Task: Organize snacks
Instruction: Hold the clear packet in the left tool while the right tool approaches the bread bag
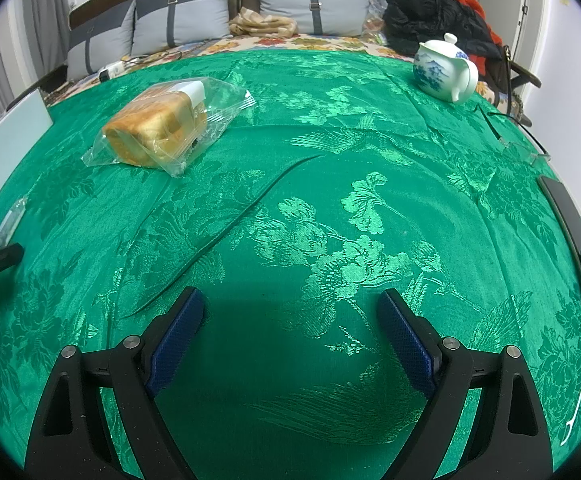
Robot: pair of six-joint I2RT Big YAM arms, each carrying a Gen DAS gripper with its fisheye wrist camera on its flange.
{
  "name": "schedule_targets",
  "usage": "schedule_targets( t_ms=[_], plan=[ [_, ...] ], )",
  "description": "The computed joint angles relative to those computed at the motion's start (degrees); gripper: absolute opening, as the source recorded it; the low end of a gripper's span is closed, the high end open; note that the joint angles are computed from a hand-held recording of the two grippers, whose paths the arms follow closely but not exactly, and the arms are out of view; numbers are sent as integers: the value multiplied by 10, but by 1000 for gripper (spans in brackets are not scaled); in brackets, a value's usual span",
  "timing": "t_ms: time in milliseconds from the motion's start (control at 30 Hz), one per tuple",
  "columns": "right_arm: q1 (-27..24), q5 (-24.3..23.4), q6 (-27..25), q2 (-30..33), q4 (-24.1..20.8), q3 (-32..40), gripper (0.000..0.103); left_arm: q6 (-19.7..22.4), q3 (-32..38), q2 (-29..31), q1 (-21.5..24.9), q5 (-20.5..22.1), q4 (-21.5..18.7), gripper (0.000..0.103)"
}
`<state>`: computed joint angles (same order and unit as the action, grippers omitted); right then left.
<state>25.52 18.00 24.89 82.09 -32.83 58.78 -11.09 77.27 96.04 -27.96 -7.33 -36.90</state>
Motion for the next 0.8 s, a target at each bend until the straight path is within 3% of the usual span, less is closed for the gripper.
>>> schedule_targets(
  t_ms=[300, 433, 533, 800],
  plan=[
    [0, 0, 0, 0, 0, 0, 92, 3, 4, 2, 0, 3, -6, 103],
    [0, 0, 0, 0, 0, 0, 92, 38, 22, 10, 10, 26, -30, 103],
    [0, 0, 0, 0, 0, 0, 92, 39, 4, 1, 14, 27, -5, 103],
    [0, 0, 0, 0, 0, 0, 92, 39, -1, -1, 14, 28, 2, 103]
  ],
)
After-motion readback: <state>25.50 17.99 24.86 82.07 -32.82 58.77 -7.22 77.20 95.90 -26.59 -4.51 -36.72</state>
